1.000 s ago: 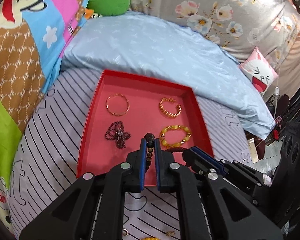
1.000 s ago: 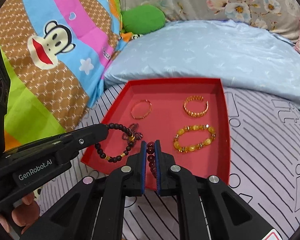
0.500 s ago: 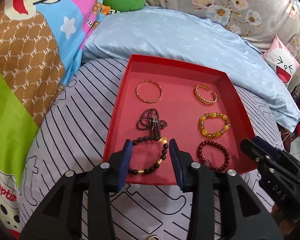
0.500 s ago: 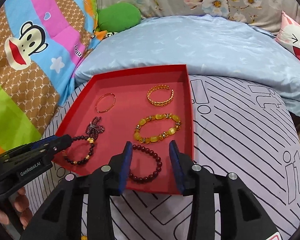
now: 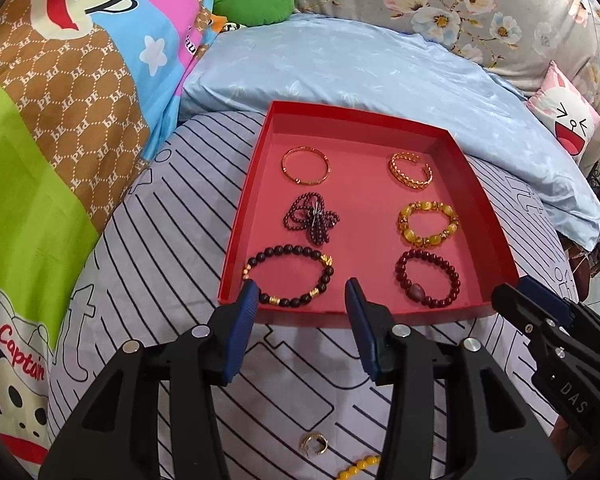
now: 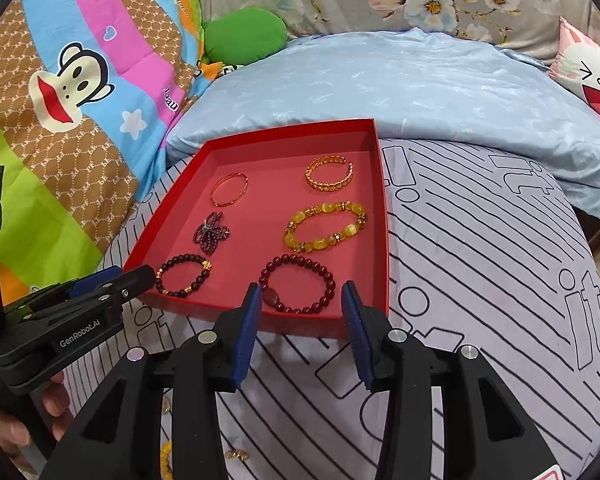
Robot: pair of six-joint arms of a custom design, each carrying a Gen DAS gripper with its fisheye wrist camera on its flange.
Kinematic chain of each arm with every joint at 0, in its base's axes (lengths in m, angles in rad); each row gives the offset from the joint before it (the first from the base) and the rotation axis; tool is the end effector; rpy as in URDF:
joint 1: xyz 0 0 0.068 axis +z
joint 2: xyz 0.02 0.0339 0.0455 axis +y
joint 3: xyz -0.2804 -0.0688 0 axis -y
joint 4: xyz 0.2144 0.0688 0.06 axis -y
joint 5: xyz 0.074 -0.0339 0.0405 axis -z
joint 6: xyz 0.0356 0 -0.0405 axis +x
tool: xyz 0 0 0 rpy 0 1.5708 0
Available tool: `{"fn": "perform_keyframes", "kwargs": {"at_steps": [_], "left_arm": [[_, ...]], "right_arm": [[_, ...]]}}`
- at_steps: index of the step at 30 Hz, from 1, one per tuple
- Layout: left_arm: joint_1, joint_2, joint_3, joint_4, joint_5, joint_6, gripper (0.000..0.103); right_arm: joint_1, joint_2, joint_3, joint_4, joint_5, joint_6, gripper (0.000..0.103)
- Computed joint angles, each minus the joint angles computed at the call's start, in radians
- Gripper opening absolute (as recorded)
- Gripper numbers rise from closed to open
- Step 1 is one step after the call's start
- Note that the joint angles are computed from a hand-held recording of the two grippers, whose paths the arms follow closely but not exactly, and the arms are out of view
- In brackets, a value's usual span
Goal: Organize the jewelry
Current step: 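Move both tools back from the tray to the yellow bead bracelet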
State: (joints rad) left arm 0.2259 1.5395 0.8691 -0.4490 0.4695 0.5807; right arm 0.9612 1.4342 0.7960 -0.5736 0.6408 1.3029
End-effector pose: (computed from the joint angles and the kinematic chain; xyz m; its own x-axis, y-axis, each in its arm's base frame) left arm 0.2596 0.0431 0.2124 -0.7373 0.3326 -0.5881 0.4749 0.8742 -0.1011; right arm 0.1467 0.1729 0.2157 -0.6597 0.4055 -0.6328 0.3748 0.9073 0.1906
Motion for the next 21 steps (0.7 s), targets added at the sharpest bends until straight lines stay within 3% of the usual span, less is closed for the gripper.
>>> {"fn": "perform_keyframes", "kwargs": {"at_steps": [21], "left_arm": [[0.195, -0.094, -0.071, -0.145, 0.055, 0.19, 0.043]], "right_arm": [[0.259, 0.065, 0.058, -0.184, 0.04, 0.304, 0.04]]}}
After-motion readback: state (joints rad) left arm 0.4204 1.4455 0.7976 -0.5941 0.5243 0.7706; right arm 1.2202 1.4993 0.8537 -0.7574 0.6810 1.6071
